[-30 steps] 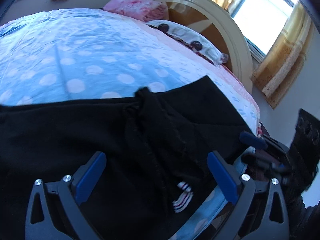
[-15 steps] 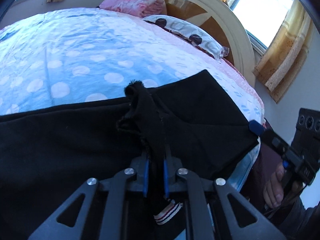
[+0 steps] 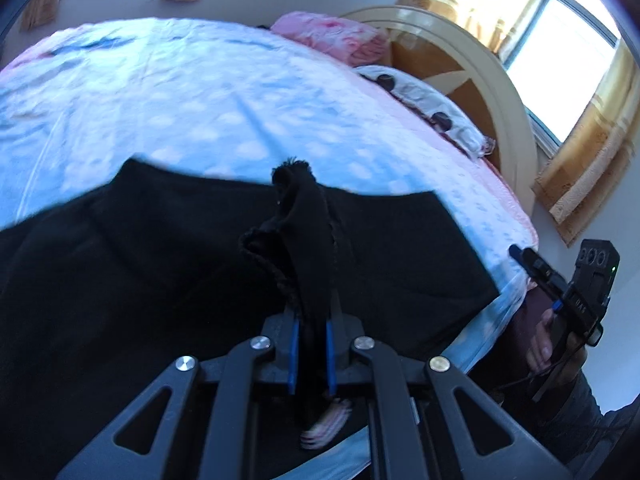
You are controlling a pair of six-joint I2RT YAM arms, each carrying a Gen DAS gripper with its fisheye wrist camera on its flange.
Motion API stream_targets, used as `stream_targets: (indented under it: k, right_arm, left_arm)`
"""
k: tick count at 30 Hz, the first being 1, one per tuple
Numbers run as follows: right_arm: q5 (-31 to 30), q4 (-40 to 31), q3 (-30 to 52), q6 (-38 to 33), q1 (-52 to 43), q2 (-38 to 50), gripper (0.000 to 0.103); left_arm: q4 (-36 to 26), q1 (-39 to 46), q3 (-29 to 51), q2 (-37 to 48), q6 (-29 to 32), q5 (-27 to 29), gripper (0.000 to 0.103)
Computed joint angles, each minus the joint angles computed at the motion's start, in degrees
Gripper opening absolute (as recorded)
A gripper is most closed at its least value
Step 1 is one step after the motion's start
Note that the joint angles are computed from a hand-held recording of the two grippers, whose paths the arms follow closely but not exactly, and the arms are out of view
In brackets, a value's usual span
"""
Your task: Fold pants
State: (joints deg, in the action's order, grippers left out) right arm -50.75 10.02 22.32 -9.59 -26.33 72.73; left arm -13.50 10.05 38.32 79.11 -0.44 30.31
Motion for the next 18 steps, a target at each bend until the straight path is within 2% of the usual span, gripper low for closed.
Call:
stream_targets:
  k: [9,18]
  right_arm:
    - [2.55,-0.53,0.19,-1.15,1.83,0.82,0.06]
    - [5.39,-1.93,-0.91,-2.67,5.02,-2.01,0.06]
  left_arm:
    - [6.71,0.52,-3.53,4.15,-1.63,-0.17,0.011]
    - [7.97,2.11,-5.47,0.27,-1.99,1.02,0.011]
